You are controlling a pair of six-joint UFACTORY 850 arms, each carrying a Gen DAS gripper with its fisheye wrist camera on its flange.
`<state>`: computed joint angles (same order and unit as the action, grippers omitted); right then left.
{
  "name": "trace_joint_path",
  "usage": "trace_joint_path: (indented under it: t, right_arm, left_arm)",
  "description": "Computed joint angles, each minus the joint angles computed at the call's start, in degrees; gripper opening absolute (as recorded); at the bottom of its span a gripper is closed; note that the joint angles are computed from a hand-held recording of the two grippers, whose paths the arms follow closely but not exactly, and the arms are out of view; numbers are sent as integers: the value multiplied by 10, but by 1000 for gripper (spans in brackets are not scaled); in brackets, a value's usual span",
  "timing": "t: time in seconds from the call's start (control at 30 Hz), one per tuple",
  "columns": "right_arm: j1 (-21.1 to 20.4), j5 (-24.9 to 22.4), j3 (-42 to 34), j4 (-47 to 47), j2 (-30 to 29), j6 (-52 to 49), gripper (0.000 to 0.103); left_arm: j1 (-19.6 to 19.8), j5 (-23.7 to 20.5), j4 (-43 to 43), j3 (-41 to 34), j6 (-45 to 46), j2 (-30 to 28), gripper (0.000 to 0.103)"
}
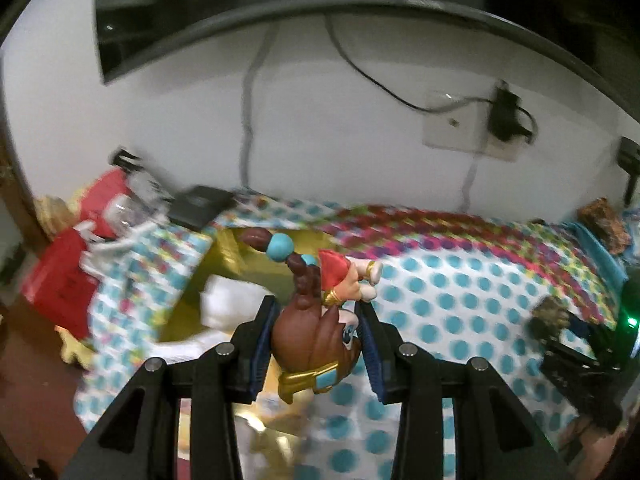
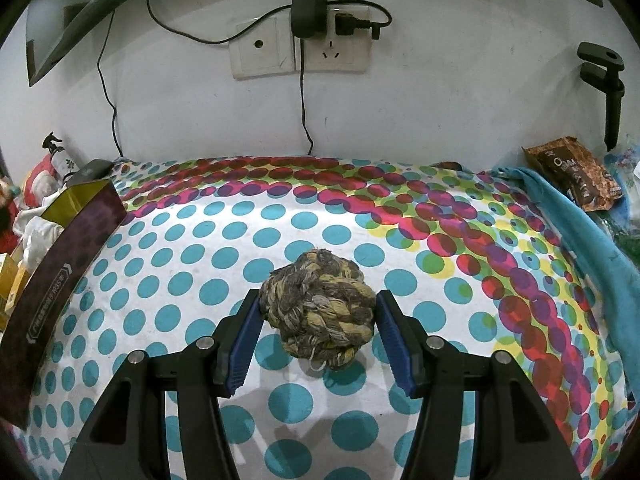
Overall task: Organize objects
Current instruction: 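Carry the brown doll figurine over the gold tray with the left tool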
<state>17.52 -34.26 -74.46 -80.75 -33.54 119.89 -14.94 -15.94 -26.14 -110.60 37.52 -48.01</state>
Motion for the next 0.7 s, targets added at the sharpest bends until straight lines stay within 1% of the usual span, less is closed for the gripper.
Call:
trace_joint_path:
  t: [0.03, 0.07, 0.17, 0.2, 0.27, 0.33, 0.4, 0.57, 0.67, 0.7]
  right_arm:
    - [0, 1, -1, 1, -1, -2, 55]
    - [0, 1, -2, 4, -2, -6, 55]
    - [0, 1, -4, 7, -3, -9, 55]
    - [0, 2, -4, 7, -3, -9, 55]
    - [0, 1, -5, 8, -4, -9, 55]
    - [0, 2, -6, 10, -4, -12, 55]
    - [-1, 2, -6, 14, -4, -17, 55]
    - [0, 0, -8, 19, -6, -23, 55]
    - [0, -2, -9, 25, -6, -31, 55]
    - [1, -4, -10, 25, -7, -31, 55]
  left_arm:
    - [1, 3, 43, -7, -45, -4, 40]
    - [7, -1, 80, -24, -85, -13, 40]
    - [8, -14, 183, -67, -198, -42, 40]
    - [12, -33, 204, -95, -226, -59, 40]
    - [19, -58, 203, -129, -237, -82, 40]
    - [17, -63, 247, -147, -287, -97, 40]
    - [19, -75, 250, -166, -293, -112, 40]
    - [17, -85, 270, -190, -303, -135, 40]
    - [17, -94, 271, -222, -300, -159, 40]
    - [16, -105, 277, -242, -306, -171, 40]
